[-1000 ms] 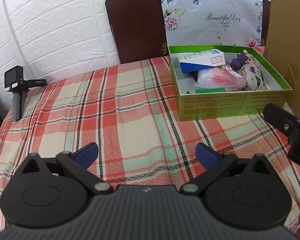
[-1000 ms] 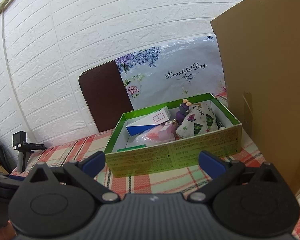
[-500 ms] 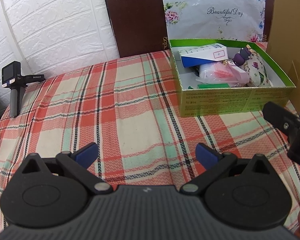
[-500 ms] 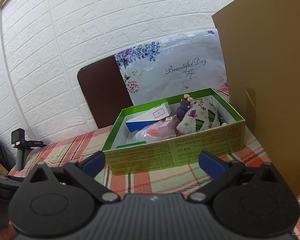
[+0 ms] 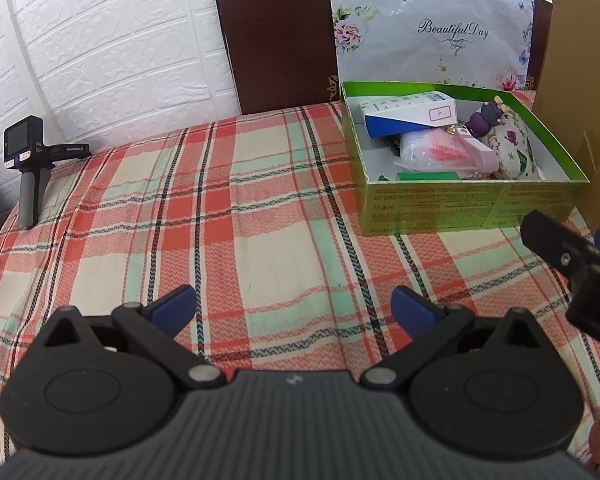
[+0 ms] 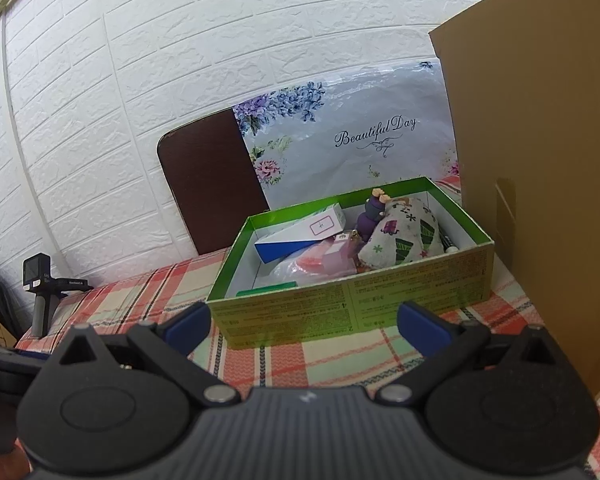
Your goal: Organize objects
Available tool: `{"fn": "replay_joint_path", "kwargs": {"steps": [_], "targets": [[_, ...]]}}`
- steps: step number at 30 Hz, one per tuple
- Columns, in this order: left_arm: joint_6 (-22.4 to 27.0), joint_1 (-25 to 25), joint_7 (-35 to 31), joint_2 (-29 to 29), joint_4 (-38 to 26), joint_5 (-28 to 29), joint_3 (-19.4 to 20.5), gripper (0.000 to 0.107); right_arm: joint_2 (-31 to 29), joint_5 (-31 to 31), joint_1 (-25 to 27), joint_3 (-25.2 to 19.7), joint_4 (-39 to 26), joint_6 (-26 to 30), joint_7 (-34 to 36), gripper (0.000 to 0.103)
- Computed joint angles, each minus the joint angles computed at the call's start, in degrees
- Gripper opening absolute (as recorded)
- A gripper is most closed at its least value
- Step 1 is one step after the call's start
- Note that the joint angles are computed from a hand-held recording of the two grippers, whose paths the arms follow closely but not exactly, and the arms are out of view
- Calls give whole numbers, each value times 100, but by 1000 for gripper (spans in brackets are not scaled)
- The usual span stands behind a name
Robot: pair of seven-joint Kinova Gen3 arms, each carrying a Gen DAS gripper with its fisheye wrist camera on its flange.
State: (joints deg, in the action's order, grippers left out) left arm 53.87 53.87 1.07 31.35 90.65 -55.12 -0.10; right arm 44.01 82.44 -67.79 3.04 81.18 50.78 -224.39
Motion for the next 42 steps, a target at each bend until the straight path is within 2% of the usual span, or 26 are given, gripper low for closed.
{"fn": "replay_joint_path", "kwargs": {"steps": [22, 42], "targets": [[-16, 82, 397, -171, 247, -294, 83, 103, -76, 42, -131, -84, 78, 385, 44, 103], [23, 10, 634, -255, 400, -431, 195, 103, -45, -18, -155, -95, -2, 372, 133, 103]]}}
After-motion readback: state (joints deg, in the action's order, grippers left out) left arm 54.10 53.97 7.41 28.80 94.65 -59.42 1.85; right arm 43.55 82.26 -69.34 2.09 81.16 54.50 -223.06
